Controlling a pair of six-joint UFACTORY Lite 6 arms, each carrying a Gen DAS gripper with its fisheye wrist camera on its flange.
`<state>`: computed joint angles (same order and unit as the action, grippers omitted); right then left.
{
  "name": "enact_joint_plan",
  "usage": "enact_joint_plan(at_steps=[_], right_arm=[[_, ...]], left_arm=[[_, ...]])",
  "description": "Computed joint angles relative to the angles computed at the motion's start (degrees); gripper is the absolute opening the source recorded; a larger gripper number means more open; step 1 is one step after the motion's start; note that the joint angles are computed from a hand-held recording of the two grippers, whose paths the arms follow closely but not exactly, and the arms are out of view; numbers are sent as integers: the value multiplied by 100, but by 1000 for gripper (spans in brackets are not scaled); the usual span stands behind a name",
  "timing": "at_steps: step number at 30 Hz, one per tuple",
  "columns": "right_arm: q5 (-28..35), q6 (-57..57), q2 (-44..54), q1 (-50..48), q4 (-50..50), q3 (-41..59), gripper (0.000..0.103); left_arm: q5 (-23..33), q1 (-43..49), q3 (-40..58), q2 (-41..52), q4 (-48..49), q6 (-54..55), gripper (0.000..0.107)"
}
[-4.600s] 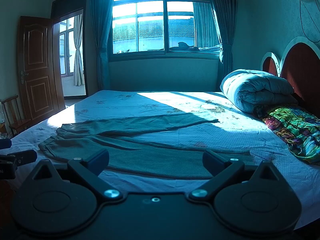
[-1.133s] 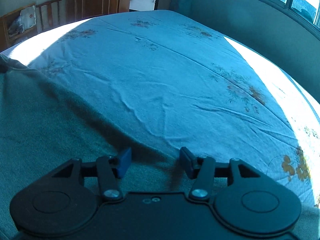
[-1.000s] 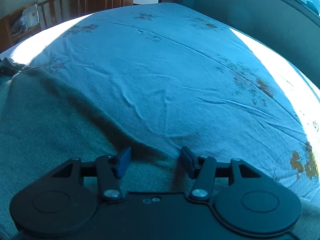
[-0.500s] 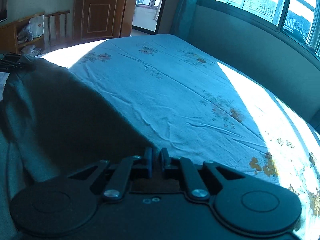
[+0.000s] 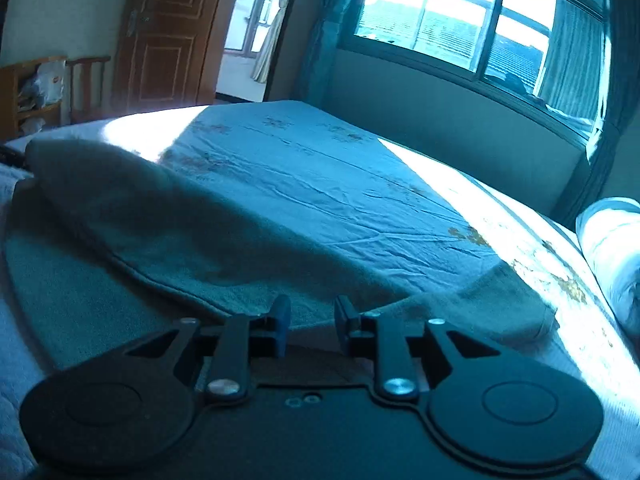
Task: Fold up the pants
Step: 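Lift the waistband with both grippers and carry it toward the pant cuffs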
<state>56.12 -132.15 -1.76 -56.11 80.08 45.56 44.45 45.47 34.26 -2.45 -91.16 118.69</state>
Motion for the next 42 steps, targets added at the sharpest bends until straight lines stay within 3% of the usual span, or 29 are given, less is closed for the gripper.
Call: enact_joint_plan(at_steps=[4,7,10,13,16,20,23,28,32,33,34,36,40,42], right_arm=[[25,467,70,-198,315,-126,27],[58,370,-47,-286,499,-312,26],[-18,588,-121,-267,594,-378,26],[-223,654,-143,-141,769,-484,26],[-510,764,-170,47,933,-606,26],[-1041,679,36,480,1353,-623,27],[-1523,662,345,889,1747,-515,27],[-2304,593,853,1538,2559,-209,28],[-2923,1722,1577,1902,2186,602,31],[-2779,2321,1791,1838,1661,847,22],[-2634,2812,1932,1759,1226,1034,0],[-2310,3084,1907,1559,938,1159,0],[-829,2934,975,750,901,1078,0],[194,3099,470,60,616,1074,0]], left_arm=[[-577,-49,-1026,-1272,-191,-1019,73],[38,409,-1532,-1911,80,-1996,72],[237,136,-1707,-2515,223,-2993,71],[159,-371,-1522,-2308,-48,-3651,71],[-493,-1128,-1129,-1609,-403,-4158,71],[-592,-1660,-919,-918,-1449,-3472,71],[-819,-1940,-665,-490,-1835,-3145,38],[-901,-2134,-643,-265,-2357,-2222,37],[-200,-1711,-557,198,-2238,-2054,37],[-93,-1659,-508,310,-2215,-2077,37],[76,-1573,-440,472,-2184,-2057,37],[396,-1485,-6,862,-1829,-2306,22],[1746,-1331,1877,1635,-778,-3402,20],[2403,-1201,2496,1959,-583,-3710,20]])
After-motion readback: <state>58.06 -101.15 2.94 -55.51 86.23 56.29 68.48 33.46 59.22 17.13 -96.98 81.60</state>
